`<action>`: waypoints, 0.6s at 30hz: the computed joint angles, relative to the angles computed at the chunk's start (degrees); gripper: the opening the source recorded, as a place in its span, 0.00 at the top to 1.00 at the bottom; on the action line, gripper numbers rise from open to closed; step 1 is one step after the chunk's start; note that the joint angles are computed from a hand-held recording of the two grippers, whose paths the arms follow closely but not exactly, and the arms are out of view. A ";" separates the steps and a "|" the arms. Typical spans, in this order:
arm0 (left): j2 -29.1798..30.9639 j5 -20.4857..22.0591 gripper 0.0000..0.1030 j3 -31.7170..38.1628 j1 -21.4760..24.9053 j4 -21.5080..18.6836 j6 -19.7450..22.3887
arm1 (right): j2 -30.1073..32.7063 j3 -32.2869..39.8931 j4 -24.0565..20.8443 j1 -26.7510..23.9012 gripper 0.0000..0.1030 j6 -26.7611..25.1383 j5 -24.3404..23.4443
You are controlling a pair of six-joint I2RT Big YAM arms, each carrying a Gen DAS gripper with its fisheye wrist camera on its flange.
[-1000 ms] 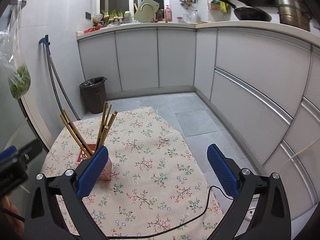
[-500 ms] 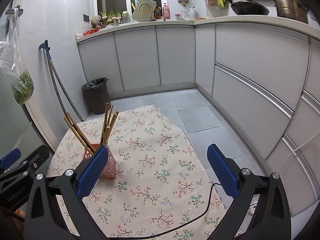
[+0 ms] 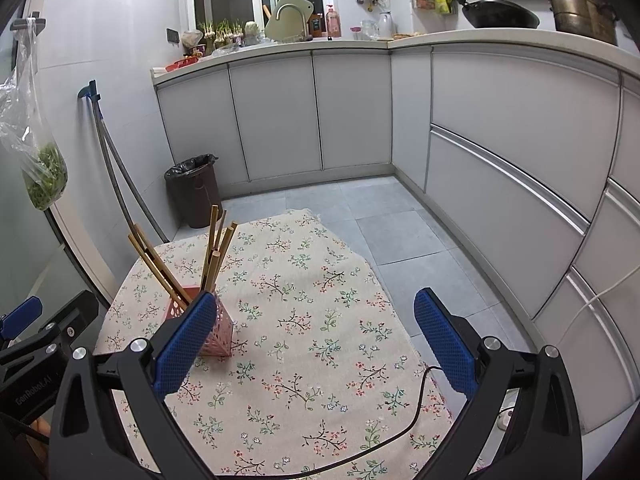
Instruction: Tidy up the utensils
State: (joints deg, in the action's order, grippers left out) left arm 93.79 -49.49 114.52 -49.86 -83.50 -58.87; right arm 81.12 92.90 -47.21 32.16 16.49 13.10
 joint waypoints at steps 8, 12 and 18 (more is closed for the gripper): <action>-0.10 0.29 0.07 -0.04 0.11 -0.06 0.12 | 0.17 0.21 -0.23 -0.25 0.06 0.22 -0.58; -0.05 0.25 0.07 -0.01 0.16 -0.07 0.11 | 0.24 0.25 -0.37 -0.34 0.06 0.31 -0.90; -0.04 0.27 0.07 -0.02 0.19 -0.08 -0.09 | 0.21 0.17 -0.46 -0.18 0.06 0.23 -0.92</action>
State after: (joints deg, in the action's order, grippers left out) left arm 93.75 -49.23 114.50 -49.67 -83.58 -58.96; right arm 81.33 93.07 -47.66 31.98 16.72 12.17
